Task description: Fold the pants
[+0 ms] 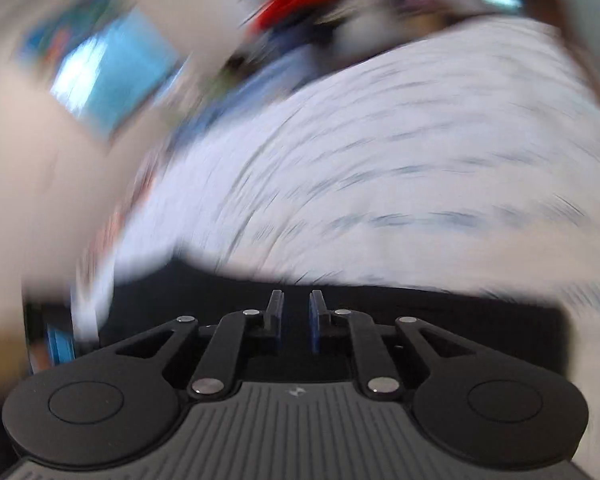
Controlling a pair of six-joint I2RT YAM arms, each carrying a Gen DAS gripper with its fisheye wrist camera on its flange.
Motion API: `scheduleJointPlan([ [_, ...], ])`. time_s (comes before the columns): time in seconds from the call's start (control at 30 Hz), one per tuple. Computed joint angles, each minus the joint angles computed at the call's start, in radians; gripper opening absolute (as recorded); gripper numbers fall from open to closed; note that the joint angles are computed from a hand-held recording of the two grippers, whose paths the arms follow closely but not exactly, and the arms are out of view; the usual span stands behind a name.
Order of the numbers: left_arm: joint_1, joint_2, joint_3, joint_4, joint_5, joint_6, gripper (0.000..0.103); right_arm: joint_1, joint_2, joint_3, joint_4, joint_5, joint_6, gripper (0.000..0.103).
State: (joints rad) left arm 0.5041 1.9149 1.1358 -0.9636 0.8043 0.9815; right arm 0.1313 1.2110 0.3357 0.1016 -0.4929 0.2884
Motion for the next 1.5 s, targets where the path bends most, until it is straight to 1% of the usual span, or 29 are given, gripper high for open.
scheduleJointPlan([
  [0.07,0.012,0.004,-0.016,0.022,0.008,-0.017,0.101,-0.013,0.195,0.137,-0.059,-0.117,-0.098,0.012],
  [0.1,0.017,0.006,-0.021,0.028,0.013,-0.022,0.101,-0.010,0.265,0.203,-0.106,-0.135,-0.141,0.012],
  [0.17,0.025,0.009,-0.023,0.029,0.023,-0.020,0.101,-0.003,0.362,0.313,-0.198,-0.101,-0.210,0.012],
  [0.23,0.025,0.015,-0.016,0.025,0.022,-0.018,0.101,-0.022,0.444,0.399,-0.270,-0.104,-0.275,0.012],
  [0.37,0.039,0.037,-0.004,0.016,0.032,-0.015,0.101,-0.032,0.547,0.507,-0.386,-0.085,-0.416,0.012],
  [0.53,0.054,0.051,-0.008,0.009,0.056,0.021,0.102,0.015,0.587,0.581,-0.483,-0.070,-0.563,0.012],
  [0.6,0.059,0.063,0.002,-0.006,0.059,0.043,0.102,0.031,0.608,0.620,-0.543,-0.088,-0.608,0.012],
  [0.73,0.064,0.078,0.018,-0.033,0.062,0.068,0.102,0.043,0.640,0.667,-0.562,-0.084,-0.618,0.013],
  [0.8,0.068,0.085,0.026,-0.049,0.061,0.083,0.102,0.060,0.629,0.674,-0.551,-0.037,-0.609,0.013],
  [0.93,0.076,0.106,0.042,-0.072,0.069,0.106,0.102,0.094,0.639,0.713,-0.596,0.027,-0.671,0.012],
  [1.07,0.088,0.130,0.061,-0.105,0.075,0.149,0.102,0.076,0.667,0.758,-0.637,0.022,-0.682,0.012],
  [1.23,0.103,0.153,0.085,-0.156,0.078,0.201,0.102,0.037,0.718,0.820,-0.710,-0.022,-0.696,0.013],
  [1.37,0.115,0.156,0.090,-0.185,0.076,0.234,0.102,0.013,0.751,0.870,-0.785,-0.062,-0.721,0.021],
  [1.43,0.118,0.161,0.093,-0.192,0.077,0.243,0.102,0.004,0.769,0.899,-0.831,-0.086,-0.745,0.038],
  [1.47,0.120,0.161,0.093,-0.195,0.078,0.244,0.102,-0.005,0.780,0.915,-0.860,-0.111,-0.744,0.045],
  [1.5,0.120,0.162,0.094,-0.196,0.079,0.242,0.102,-0.016,0.786,0.924,-0.885,-0.141,-0.755,0.060],
])
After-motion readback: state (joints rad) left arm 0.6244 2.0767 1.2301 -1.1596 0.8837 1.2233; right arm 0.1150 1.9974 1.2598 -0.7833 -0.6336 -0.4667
